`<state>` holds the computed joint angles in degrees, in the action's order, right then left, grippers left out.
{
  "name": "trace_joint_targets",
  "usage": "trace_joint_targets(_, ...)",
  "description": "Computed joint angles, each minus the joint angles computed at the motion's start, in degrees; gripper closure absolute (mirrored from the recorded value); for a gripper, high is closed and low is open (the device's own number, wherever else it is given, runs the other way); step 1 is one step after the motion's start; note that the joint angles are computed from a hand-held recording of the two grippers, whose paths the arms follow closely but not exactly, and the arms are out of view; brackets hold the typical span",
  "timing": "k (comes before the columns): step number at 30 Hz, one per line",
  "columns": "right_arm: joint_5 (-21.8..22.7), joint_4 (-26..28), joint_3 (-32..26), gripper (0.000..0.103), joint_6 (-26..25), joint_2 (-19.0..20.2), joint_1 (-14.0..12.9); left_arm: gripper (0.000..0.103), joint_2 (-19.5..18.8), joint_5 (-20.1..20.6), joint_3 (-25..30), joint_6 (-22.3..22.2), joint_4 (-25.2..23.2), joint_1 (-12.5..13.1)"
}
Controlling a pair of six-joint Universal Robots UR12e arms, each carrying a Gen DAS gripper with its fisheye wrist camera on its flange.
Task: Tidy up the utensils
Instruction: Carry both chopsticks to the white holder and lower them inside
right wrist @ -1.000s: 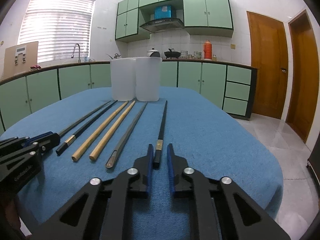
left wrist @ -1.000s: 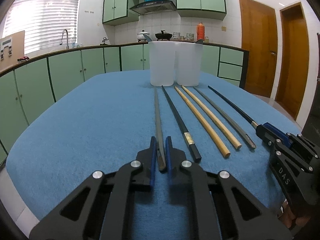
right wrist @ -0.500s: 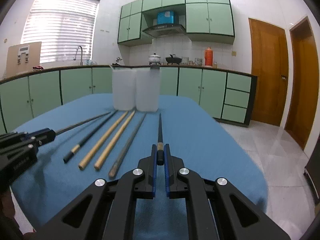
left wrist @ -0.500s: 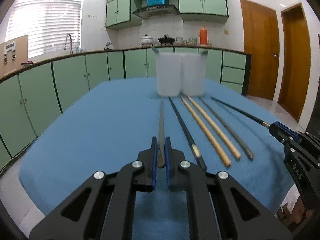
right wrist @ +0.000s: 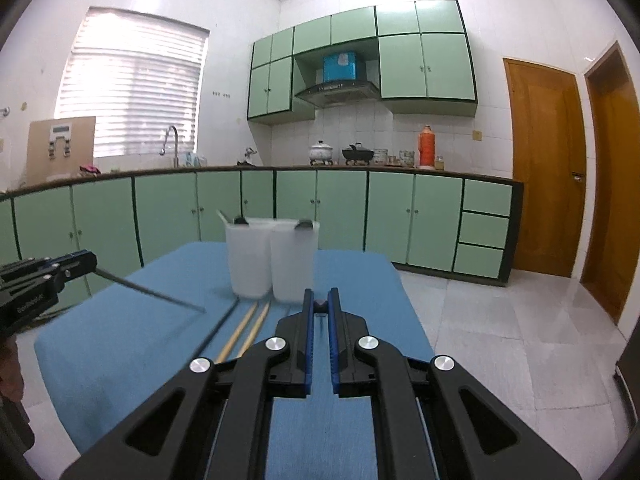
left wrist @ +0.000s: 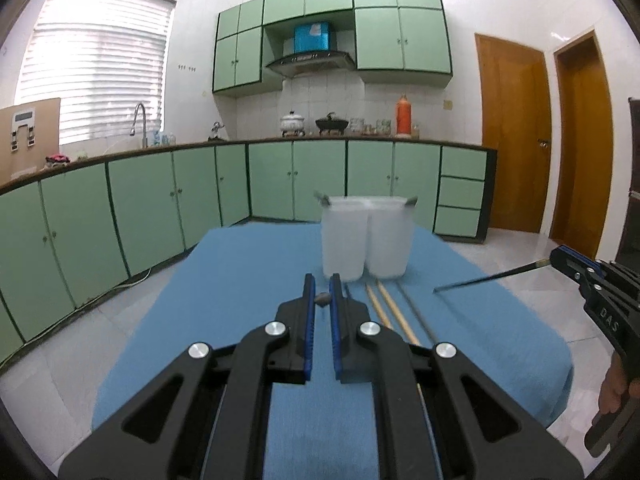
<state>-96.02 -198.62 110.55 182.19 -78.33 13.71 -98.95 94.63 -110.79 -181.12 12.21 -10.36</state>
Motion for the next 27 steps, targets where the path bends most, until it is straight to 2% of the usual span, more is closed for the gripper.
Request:
trace_joint_targets(7, 5.4, 5.4, -3.7, 0.096, 0.5, -1.5, -1.5, 0.097, 0.6, -4.8, 3.4, -0.4, -3.2, 1.1)
trace_joint_targets(10, 8.8, 8.9, -5.7, 0.096, 1.0, -1.9, -2.3, 0.097, 0.8, -6.1, 4.5, -0.2, -4.8, 1.3)
trace_joint_targets(16, 12.4, 13.7, -8.4, 0.096, 0.1, -2.2, -3.4, 0.097, 0.9, -8.3, 6.2, 0.4, -6.3, 1.6)
trace_joint_targets(27, 16.7, 16.1, -13.1, 0.096, -1.0, -1.0, -4.3, 0.097, -0.5, -11.1, 9.3, 0.1, -7.1, 2.3)
